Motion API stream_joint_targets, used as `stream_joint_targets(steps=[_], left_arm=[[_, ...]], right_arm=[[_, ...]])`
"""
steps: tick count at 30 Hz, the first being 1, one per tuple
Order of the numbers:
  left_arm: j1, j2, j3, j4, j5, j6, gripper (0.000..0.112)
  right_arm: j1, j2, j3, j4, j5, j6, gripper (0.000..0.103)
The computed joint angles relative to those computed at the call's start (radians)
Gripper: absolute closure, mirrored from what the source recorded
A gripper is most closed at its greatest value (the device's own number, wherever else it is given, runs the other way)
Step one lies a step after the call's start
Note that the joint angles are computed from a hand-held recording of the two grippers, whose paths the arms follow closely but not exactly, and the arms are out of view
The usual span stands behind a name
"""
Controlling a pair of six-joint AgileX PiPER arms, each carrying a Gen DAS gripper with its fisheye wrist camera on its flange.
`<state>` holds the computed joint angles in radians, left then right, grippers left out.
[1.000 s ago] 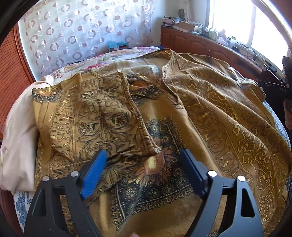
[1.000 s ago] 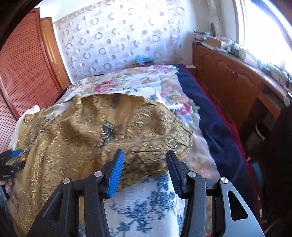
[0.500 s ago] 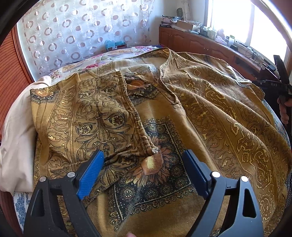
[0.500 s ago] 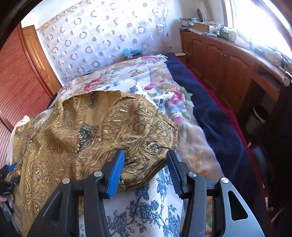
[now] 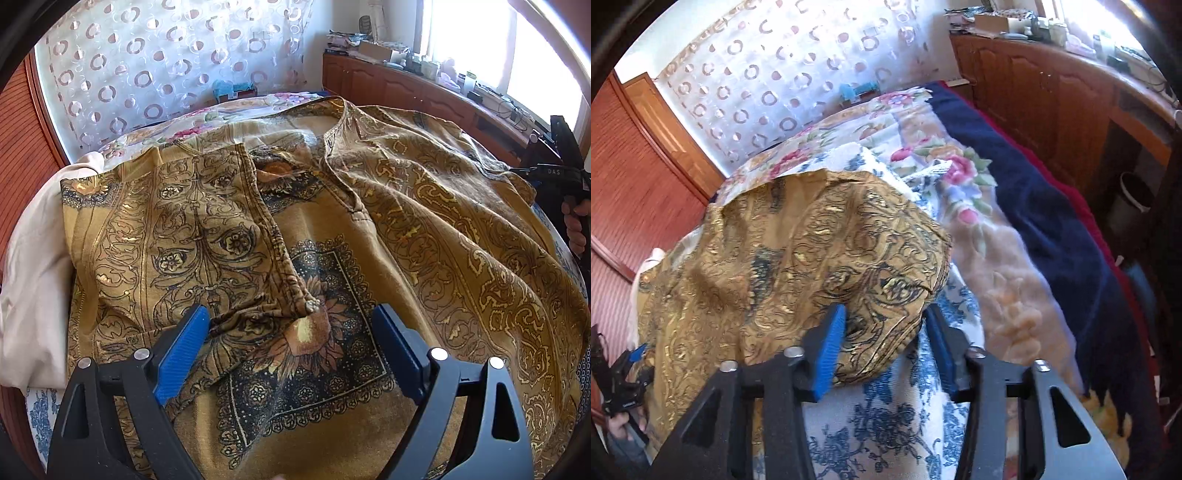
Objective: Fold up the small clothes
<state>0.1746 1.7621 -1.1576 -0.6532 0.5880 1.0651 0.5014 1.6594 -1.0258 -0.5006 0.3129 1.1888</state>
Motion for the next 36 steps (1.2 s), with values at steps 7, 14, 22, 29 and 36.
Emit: stream_joint_targets(steps=[7,14,22,29,36], left_arm=[[0.009,-0.019,0.022,-0.046,-0.028,0.038,0.022],[0.101,-0.122,0.067,-0.301,0.008,0.217,0.022],[0.204,-0.208,0.107,-0.473,0.107,0.338,0.022],[0.203,-0.211,0.126,-0.478,0.113,0.347,0.022],[0.201,-0.227,0.149,-0.472,0.127,0.338,0.022]], right_arm=[[0.172,-0.028,-0.061,-0.422,0.239,0.308,0.092],[0.344,0.003,-0.219,-0.539,0.396,0.267,0.092],[0.434,0.08,-0.345,-0.49,0.293,0.165,0.059],[0.4,0.046,-0.268,-0.46,0.278,0.178,0.059],[0.378,0.17,-0.439,-0.213,0.3,-0.067,0.059]])
